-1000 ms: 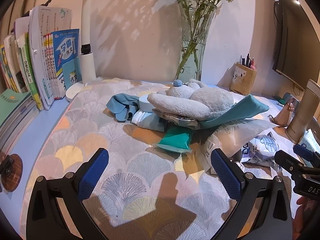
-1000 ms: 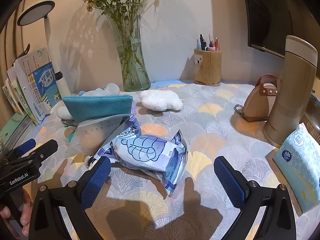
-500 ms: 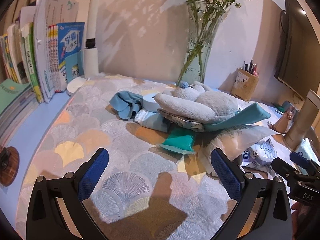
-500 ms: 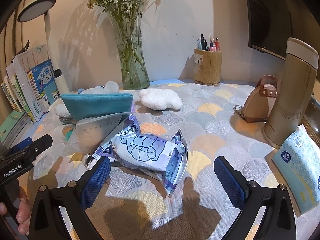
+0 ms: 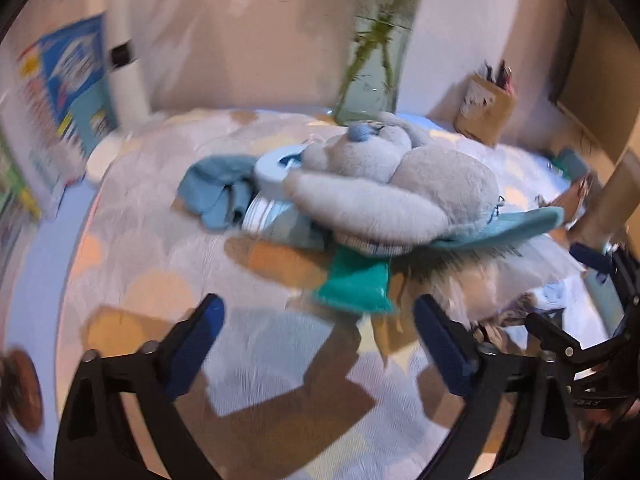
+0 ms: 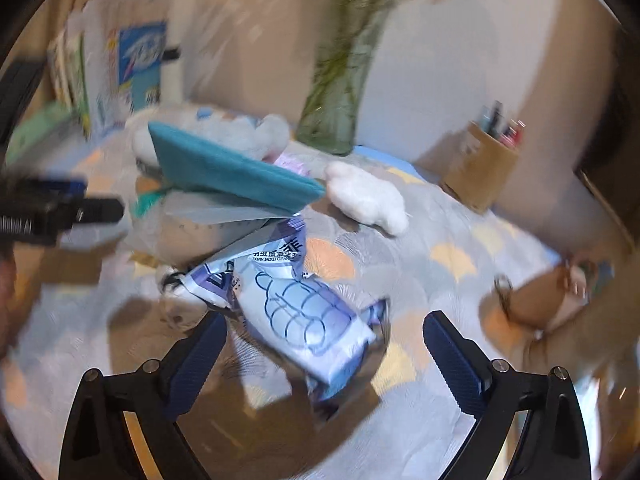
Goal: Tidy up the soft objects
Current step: 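Grasp the teal pouch with the left gripper while the right gripper grasps the printed white bag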
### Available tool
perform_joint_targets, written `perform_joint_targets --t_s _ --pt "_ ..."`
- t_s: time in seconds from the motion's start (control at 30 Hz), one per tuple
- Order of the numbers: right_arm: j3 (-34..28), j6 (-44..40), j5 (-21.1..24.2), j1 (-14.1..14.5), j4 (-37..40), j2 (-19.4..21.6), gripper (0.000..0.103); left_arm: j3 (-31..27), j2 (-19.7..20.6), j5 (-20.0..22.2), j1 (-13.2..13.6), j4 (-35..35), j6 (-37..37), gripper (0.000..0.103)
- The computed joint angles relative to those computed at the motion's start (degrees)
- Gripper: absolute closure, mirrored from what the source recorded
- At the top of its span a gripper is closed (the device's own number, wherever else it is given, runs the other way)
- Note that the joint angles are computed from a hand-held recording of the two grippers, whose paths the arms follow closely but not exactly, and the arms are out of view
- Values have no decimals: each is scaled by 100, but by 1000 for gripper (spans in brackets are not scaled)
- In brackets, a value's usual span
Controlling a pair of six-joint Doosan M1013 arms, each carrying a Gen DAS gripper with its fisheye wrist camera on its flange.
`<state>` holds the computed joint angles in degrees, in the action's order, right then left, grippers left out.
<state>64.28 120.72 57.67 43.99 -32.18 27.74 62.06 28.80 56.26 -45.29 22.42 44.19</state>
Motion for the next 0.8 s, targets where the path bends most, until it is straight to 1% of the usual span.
perform_joint_targets --t_s 0.03,0.07,0.1,0.13,0.17,0.2,0.23,0.27,0.33,0.4,0.47,0.6,0.67,0.7,0.77,0.8 --pt "-58 -188 6 -22 103 46 13 -128 91 39 18 -115 255 20" --pt "-86 -281 5 -34 146 70 17 -232 166 83 33 -220 436 24" --pt "-127 -353 23 -37 147 108 22 -350 254 130 53 -370 648 31" --pt "-171 -422 62 -41 173 146 25 -407 299 157 75 -496 790 39" --pt "-226 -477 115 -51 222 179 27 -496 370 190 103 -702 991 43" --pt "-244 -535 124 -74 370 187 36 -556 425 224 126 -883 1135 58" --pt "-242 -579 115 -92 521 179 47 -575 441 232 141 -963 1146 60" --pt "-225 -537 113 -88 542 165 47 -515 404 163 138 -959 1110 61" --pt "-145 -385 147 -76 530 98 54 -377 294 61 126 -999 1105 64" --pt "-107 -217 216 -69 569 36 56 -209 158 -28 94 -958 1091 64" --pt "-71 26 295 -73 618 -36 56 78 -54 -116 14 -820 1003 64" --pt "140 726 428 -136 916 -289 56 562 -418 -178 -84 -683 715 64" --pt "336 1068 306 -189 1141 -462 56 847 -615 -312 -139 -533 416 64" --pt "496 1295 159 -225 1311 -582 56 923 -658 -348 -155 -473 293 64" --pt "629 1527 88 -231 1420 -664 56 1018 -682 -390 -206 -280 64 63" --pt "630 1577 140 -205 1381 -653 56 1035 -671 -393 -222 -224 17 63"
